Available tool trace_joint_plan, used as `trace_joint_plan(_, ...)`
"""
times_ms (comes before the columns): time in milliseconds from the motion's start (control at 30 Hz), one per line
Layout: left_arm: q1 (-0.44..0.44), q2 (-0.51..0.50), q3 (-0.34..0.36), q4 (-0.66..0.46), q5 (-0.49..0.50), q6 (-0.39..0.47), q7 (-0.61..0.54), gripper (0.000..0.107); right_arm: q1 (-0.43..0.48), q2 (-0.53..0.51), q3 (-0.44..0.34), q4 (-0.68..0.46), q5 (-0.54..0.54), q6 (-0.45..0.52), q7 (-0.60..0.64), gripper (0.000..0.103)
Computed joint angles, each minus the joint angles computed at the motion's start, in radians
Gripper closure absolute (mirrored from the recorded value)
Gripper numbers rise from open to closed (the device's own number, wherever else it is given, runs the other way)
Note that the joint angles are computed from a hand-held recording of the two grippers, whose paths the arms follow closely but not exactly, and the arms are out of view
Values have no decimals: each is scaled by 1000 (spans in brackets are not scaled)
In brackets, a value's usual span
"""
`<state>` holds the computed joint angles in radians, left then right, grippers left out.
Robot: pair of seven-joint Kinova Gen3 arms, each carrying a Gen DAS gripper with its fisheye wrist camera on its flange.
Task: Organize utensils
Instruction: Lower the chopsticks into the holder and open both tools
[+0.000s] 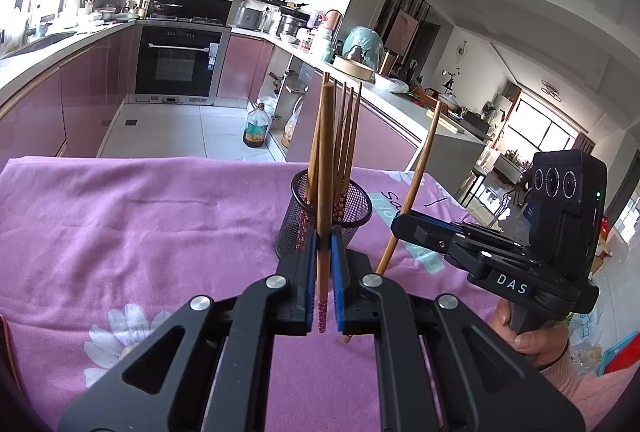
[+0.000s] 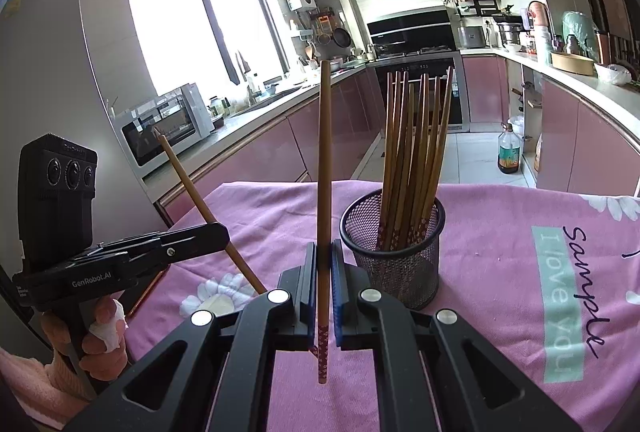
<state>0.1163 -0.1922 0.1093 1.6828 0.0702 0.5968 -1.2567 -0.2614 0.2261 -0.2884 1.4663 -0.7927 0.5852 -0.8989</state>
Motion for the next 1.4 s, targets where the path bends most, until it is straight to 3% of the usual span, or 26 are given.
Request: trace_joint_plan(1400, -2, 2, 28, -59, -73, -27, 5, 100, -2, -8, -3, -37, 18, -51, -11, 98)
